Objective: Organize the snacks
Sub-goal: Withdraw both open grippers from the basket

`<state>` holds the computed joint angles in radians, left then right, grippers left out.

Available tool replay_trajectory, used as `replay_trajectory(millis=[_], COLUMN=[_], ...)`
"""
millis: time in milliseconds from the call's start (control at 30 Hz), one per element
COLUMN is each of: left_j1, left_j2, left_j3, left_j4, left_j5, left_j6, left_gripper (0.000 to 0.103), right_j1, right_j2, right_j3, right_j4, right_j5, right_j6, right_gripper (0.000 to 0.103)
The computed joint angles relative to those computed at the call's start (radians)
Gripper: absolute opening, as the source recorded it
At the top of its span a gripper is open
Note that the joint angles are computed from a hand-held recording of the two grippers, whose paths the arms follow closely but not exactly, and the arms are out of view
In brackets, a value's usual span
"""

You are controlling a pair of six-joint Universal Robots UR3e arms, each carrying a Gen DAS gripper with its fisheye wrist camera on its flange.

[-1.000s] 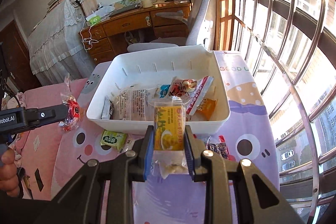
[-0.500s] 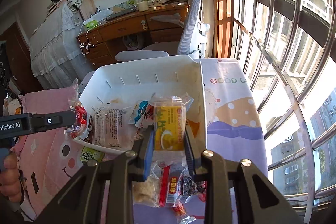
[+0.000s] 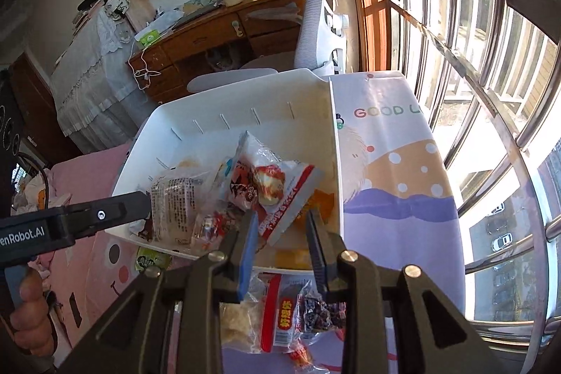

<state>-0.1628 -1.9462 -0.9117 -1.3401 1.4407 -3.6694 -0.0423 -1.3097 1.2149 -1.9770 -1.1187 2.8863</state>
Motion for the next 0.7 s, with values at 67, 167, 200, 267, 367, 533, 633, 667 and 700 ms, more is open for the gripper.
replay_trajectory(millis=[67, 167, 200, 267, 367, 533, 633, 667, 700], left_j1=[0.001, -0.001, -0.001, -0.002, -0.004, -0.011, -0.011, -0.013, -0.014], left_j2=[0.009, 0.024, 0.029, 0.042, 0.072, 0.135, 0.183, 0.198, 0.214], left_j3=[-0.008, -0.02, -0.024, -0.034, -0.063, -0.118, -0.161, -0.173, -0.185], left_j4=[0.001, -0.005, -0.007, -0.007, 0.0, 0.012, 0.017, 0.014, 0.01], left_j5=[-0.002, 0.001, 0.002, 0.003, -0.003, -0.009, -0.019, -0.021, -0.024], left_j6=[-0.004, -0.004, -0.003, 0.0, 0.006, 0.024, 0.046, 0.055, 0.066], left_gripper=[0.034, 0.037, 0.039, 0.04, 0.04, 0.041, 0.044, 0.044, 0.044], right_j1=[-0.001, -0.007, -0.009, -0.016, -0.028, -0.047, -0.057, -0.06, -0.062], right_j2=[-0.004, -0.017, -0.024, -0.04, -0.073, -0.153, -0.22, -0.244, -0.271], right_j3=[0.008, 0.024, 0.032, 0.046, 0.076, 0.145, 0.203, 0.225, 0.247], right_j4=[-0.011, -0.018, -0.023, -0.021, -0.027, -0.042, -0.054, -0.057, -0.057], right_j5=[0.0, 0.002, 0.001, 0.002, 0.0, -0.011, -0.021, -0.026, -0.031], right_j6=[-0.001, 0.003, 0.006, 0.009, 0.015, 0.031, 0.05, 0.056, 0.063], right_gripper=[0.029, 0.03, 0.03, 0.031, 0.032, 0.033, 0.035, 0.035, 0.035])
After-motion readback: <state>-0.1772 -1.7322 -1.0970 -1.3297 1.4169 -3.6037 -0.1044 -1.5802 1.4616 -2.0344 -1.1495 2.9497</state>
